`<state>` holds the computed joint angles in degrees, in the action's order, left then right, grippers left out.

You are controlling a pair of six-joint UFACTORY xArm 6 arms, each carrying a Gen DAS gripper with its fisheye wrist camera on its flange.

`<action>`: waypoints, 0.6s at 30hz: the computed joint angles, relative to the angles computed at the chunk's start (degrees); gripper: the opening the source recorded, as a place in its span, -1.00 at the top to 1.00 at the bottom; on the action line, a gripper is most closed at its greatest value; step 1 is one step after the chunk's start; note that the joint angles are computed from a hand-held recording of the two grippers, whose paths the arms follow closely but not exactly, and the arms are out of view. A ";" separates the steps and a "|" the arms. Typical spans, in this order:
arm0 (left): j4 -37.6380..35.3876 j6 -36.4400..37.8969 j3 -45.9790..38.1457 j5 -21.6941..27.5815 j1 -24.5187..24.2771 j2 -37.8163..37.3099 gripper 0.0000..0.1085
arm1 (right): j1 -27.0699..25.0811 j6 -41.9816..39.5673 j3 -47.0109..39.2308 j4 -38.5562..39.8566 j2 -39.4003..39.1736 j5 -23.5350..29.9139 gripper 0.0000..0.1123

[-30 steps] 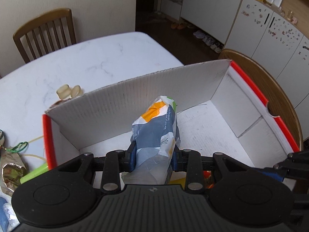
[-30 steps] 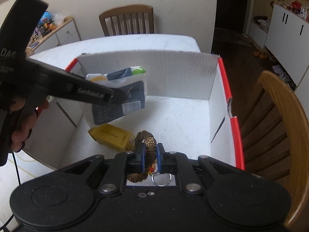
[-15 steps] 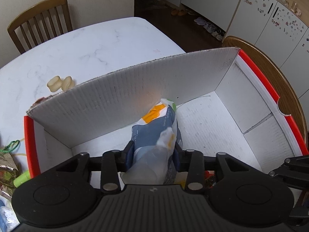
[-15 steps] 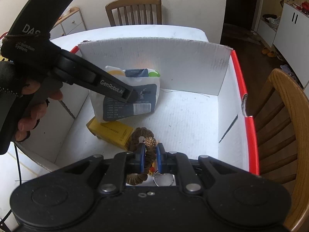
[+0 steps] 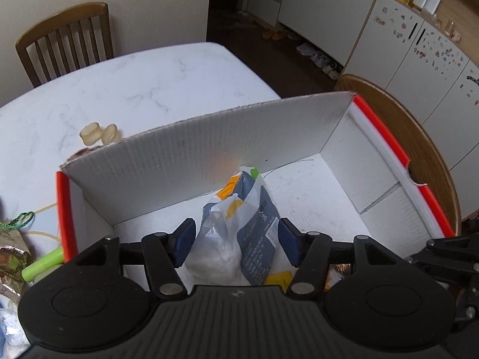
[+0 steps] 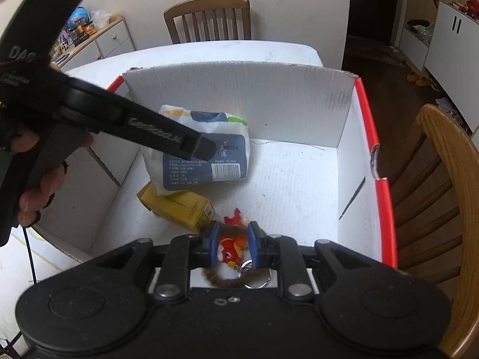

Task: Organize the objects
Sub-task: 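Lower both held items into the shoebox and open both tools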

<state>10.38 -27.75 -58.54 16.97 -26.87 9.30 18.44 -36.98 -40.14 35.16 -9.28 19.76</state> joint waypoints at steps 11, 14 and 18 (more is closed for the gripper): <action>7.06 -6.38 8.80 -4.13 0.03 -10.01 -0.10 | 0.45 -1.74 2.45 2.87 -4.69 -1.74 0.58; 11.07 -9.60 10.91 -4.59 0.06 -12.89 -0.10 | 0.53 -3.03 2.85 4.56 -6.13 -1.49 0.49; 12.65 -10.79 13.87 -5.20 -0.01 -16.78 -0.10 | 0.75 -4.12 3.48 6.14 -8.14 -1.02 0.35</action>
